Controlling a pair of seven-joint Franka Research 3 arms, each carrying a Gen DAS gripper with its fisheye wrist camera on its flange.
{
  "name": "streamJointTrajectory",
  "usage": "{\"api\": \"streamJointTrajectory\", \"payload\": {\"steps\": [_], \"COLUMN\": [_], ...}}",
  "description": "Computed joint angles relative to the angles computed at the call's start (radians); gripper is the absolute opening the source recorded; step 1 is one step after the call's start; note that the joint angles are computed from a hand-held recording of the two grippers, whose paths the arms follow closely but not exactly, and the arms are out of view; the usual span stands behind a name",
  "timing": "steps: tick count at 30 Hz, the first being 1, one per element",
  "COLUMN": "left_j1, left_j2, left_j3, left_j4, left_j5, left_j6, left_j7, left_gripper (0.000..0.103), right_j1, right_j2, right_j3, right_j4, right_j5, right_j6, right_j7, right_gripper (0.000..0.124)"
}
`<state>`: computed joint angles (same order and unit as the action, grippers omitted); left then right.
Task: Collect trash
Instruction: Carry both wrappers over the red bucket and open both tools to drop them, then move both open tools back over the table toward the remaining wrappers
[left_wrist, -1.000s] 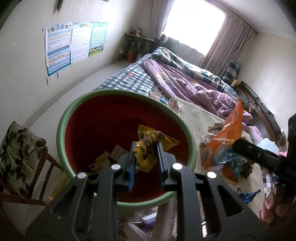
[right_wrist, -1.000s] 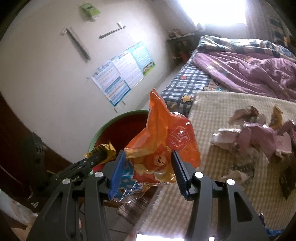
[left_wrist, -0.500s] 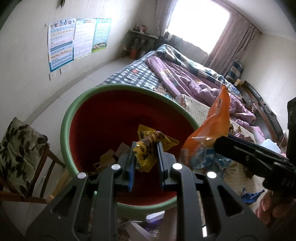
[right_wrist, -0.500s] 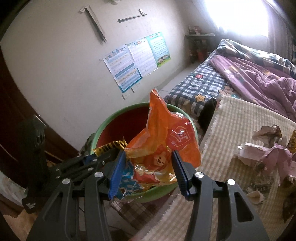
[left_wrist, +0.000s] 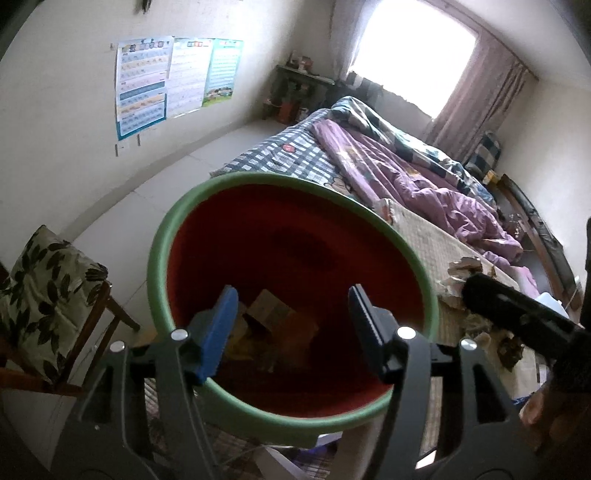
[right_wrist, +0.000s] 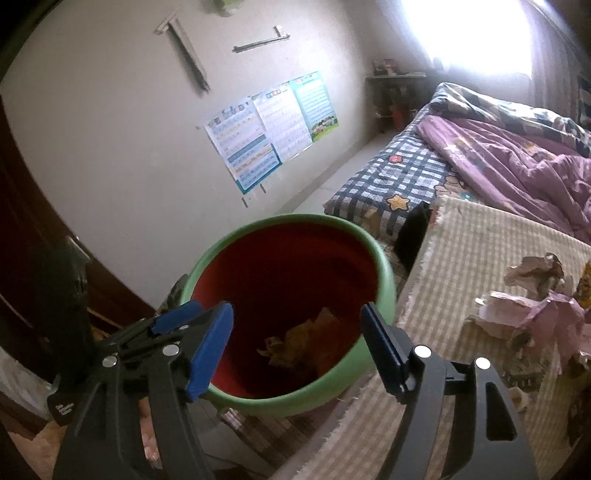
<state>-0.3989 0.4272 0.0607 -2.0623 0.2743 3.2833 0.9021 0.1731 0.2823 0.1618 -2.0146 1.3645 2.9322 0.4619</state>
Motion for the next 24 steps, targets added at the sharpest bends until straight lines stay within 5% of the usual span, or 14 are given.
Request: {"api": "streamJointTrajectory", "payload": {"steps": [3,10,15,20,24], "left_j1": [0.001,-0.108,-0.129,-0.206,-0.333], "left_j2": [-0.004,-0.013,-0.01,-0.003,0.004], "left_j3": [-0.003,0.085,0.085,0.121,0.206], "left_j4": [-0.006,-0.01,-0.003,0.012,0.024], "left_j5": [-0.006,-0.033,-0.049,-0.075,-0.096], "left_j6": [0.007,0.029,0.035,0.025,0.019], "left_j7": [-0.005,0.012,0.043,0.05,0.037], "left_gripper": [0.062,0.063,0.063,0.063,0.063], "right_j1": [-0.018,-0.038,-0.038,-0.057,-0.083], "right_j2": [-0.02,-0.088,-0.149,-0.21,-0.266], "right_j3": [-0.008,-0.051,-0.092,-0.138,-0.176], "right_j4": [-0.018,-0.086,-0.146,-0.215,-0.289], "right_j5": [0.034,0.13,0.179,0.215,0.124], "right_j6": [-0.022,-0.053,-0.035,-0.04,-0.037], "right_j7": [-0.007,-0.047,-0.097,-0.136,-0.128], "right_gripper": [0.07,0.07,0.071,0.071,0.071]}}
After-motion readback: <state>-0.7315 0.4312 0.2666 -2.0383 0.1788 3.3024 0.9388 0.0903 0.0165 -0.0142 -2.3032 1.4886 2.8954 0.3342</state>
